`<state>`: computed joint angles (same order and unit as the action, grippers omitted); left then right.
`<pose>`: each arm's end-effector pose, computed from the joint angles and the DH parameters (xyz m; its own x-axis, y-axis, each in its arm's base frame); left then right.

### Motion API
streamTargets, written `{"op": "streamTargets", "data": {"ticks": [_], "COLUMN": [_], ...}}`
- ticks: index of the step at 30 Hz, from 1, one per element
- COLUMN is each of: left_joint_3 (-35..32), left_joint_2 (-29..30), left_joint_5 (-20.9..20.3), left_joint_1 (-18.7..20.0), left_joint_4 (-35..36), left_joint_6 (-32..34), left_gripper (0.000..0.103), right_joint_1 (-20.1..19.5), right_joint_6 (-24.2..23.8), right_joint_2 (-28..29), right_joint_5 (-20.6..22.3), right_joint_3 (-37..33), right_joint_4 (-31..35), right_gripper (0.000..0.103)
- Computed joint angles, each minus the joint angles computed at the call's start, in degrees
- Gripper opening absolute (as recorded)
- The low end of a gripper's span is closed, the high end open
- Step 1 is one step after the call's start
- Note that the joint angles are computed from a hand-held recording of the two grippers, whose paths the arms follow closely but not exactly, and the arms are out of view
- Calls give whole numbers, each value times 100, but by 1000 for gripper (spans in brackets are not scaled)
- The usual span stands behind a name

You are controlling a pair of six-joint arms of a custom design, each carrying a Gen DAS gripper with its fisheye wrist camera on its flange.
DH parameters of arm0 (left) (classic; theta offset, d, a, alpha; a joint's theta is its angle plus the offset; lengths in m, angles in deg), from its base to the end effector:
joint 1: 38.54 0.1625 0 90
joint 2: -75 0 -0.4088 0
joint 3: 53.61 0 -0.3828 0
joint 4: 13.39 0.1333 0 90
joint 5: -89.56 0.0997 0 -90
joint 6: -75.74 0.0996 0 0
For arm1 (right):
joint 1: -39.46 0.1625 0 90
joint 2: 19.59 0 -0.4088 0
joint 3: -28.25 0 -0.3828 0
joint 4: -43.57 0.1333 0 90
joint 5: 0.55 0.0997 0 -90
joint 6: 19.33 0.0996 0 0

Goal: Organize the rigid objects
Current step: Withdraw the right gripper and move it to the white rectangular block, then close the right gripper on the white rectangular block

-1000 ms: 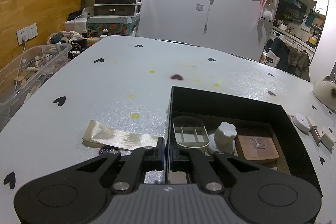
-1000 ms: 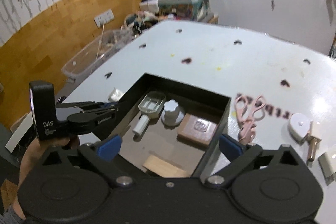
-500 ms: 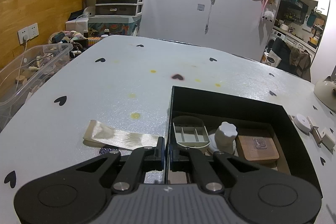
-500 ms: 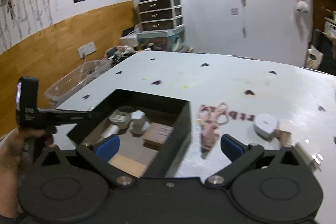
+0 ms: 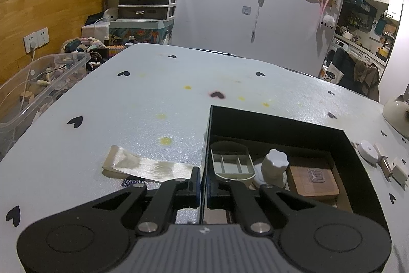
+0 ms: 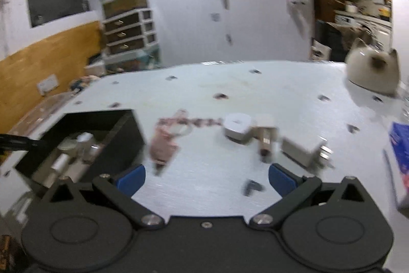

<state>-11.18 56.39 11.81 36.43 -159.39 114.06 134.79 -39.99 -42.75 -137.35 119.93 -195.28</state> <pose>-0.0775 -0.8840 0.1091 -0.6274 0.6200 -0.4711 0.7756 0.5519 -0.3065 0.1162 -0.5918 0.0539 -0.6947 0.5510 0.4624 -0.2786 0.3865 -0.8792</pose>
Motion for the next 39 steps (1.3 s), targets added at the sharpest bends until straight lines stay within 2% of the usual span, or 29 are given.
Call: {"op": "streamTargets", "data": {"ticks": [2,5,7,9,11,14,17,20,23,24,26,29,31,33,36,39], "left_joint_3": [-1,2,-3,-1,-8,6,0,15,30,43,59,58,62,64,67,70], "left_joint_2": [-3,-4,1,0,0,-9,-4,-12,-19,-23,-32,-31,-33,-34,-37,-38], "left_joint_5": [1,2,1,-2,-2,10,3,0,-8,-10,-7,-15,-17,-14,-15,-15], "left_joint_1": [1,0,0,0,0,-4,-2,-5,-6,-6,-6,-4,-7,-6,-7,-7], "left_joint_4": [6,5,4,1,9,6,8,-20,-46,-59,-66,-64,-61,-62,-62,-66], "left_joint_6": [0,2,5,0,-16,-7,-10,1,-12,-15,-18,-19,-28,-22,-22,-21], "left_gripper": [3,3,3,3,3,3,3,3,3,3,3,3,3,3,3,3], "right_joint_1": [-73,-212,-375,-515,-649,-838,-971,-1145,-1247,-1245,-1194,-1143,-1081,-1053,-1086,-1030], "right_joint_6": [-115,-787,-1328,-1599,-1732,-1664,-1770,-1545,-1123,-923,-817,-611,-422,-229,271,293], "right_joint_2": [-30,-108,-288,-494,-696,-963,-1028,-1212,-1439,-1522,-1567,-1695,-1614,-1529,-1552,-1438], "right_joint_5": [-177,-295,3,175,299,418,352,593,866,943,976,1159,951,718,666,413], "right_joint_3": [20,74,291,464,570,641,528,647,849,935,1016,1174,1026,846,707,447], "right_joint_4": [-101,-370,-496,-369,-100,410,587,922,1498,1735,1926,2228,2207,2154,2369,2589], "right_gripper": [103,103,103,102,95,87,86,84,74,76,76,69,66,59,52,50]}}
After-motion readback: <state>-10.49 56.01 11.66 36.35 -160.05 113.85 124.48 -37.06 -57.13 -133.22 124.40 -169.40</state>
